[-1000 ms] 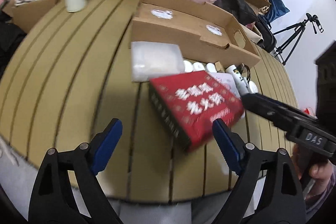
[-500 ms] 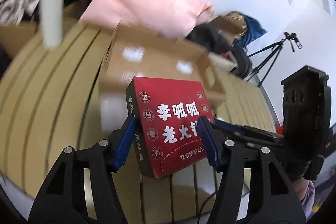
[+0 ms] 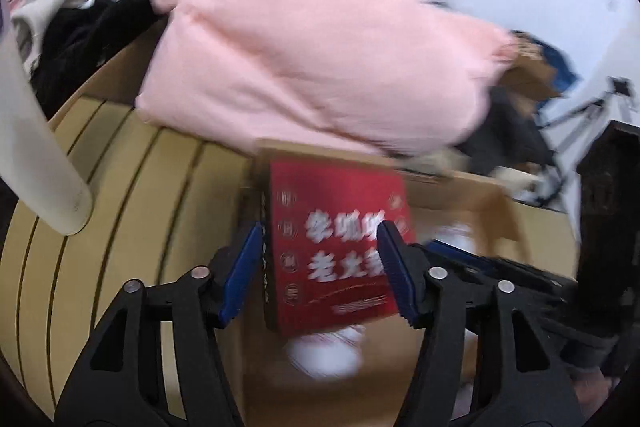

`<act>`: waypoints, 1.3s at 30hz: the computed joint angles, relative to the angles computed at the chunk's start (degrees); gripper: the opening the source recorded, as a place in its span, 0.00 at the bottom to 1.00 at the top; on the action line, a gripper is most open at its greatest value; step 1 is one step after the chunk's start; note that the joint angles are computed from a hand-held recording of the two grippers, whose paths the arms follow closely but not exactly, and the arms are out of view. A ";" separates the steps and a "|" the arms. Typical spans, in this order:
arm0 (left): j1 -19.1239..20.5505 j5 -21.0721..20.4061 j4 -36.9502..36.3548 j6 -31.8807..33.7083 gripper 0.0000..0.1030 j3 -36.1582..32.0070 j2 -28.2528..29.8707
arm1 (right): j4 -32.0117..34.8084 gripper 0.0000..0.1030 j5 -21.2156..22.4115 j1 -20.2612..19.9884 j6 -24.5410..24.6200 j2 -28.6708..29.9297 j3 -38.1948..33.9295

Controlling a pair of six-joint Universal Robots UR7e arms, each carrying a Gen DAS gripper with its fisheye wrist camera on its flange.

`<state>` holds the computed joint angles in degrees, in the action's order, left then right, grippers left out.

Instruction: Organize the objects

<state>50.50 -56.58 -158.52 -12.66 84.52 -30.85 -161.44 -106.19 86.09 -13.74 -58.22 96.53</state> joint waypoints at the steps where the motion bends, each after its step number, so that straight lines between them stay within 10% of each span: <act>1: 0.52 0.52 -0.96 0.05 0.61 -0.69 0.96 | -0.01 0.33 -1.00 -0.25 0.72 1.50 -1.17; 4: 0.52 -2.21 -5.15 0.59 0.89 1.41 0.17 | 0.50 0.33 -1.84 -0.96 1.13 3.76 -2.54; 10: -1.56 -0.59 -3.50 0.77 0.89 3.22 -2.38 | -0.85 0.38 -2.69 0.02 -3.08 2.57 -1.27; 15: -7.91 8.98 -3.93 4.33 0.95 10.48 -8.53 | -3.14 0.76 -2.69 2.05 -6.54 -5.04 4.75; 20: -13.80 13.96 -4.25 4.84 1.00 20.62 -18.30 | -6.45 0.77 -5.18 5.05 -11.06 -18.02 15.90; 29: -26.22 19.91 11.29 -15.84 1.00 38.93 -39.20 | -6.35 0.79 -11.66 12.72 -11.29 -42.69 34.13; 39: -40.38 8.20 27.94 -37.73 1.00 52.72 -51.10 | -1.12 0.79 -14.30 19.51 -2.94 -60.41 54.19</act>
